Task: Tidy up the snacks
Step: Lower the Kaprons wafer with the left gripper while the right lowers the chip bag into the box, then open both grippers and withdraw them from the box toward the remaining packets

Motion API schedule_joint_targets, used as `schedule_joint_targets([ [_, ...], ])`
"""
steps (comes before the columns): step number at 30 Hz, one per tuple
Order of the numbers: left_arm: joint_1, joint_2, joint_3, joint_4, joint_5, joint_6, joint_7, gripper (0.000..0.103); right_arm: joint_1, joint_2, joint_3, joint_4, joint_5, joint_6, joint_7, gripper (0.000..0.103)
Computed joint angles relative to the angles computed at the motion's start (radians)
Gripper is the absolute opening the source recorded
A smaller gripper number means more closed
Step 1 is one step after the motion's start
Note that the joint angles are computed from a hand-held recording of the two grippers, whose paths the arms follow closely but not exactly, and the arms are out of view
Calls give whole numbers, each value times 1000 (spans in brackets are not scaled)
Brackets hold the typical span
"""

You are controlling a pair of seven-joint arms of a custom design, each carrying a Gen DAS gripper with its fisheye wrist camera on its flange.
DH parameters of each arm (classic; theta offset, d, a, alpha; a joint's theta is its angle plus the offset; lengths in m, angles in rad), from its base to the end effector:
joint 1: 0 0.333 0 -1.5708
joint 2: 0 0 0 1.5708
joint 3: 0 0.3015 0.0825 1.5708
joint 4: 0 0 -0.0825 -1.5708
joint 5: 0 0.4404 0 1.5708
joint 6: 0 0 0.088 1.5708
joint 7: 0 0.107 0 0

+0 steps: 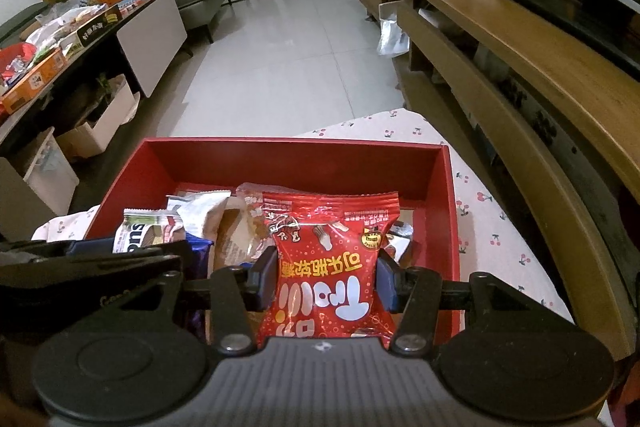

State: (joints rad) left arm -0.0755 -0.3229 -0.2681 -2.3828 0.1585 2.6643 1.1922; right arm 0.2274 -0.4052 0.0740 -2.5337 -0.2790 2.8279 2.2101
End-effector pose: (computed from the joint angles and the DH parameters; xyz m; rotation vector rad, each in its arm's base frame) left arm 0.5100 -0.1916 0.4659 -1.7830 1.9637 -0.6199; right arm 0.4824 0.1650 0.4517 -1.6775 1.8516 -0.5326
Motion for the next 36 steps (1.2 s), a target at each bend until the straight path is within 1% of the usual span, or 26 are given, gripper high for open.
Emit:
schedule_joint_targets([
  [10,5,10,-7,3,28,-1,-19,64,-11,29,5,19,-15,1,6,58],
  [18,-1,8,2,0,17,0,-17,67,-22,35,13,29,-35,-10,25,60],
  [22,6,1,-3,-4,27,2,-24,68,-24,32,15,27,-47,-9,35,62],
  [28,10,-20,-1,-15,20,2,-26,73,-20,19,9,19,-47,-6,32,67],
  [36,14,-57,-3,-38,5,3,-23,76,-10,-7,3,9,-33,-13,15,72],
])
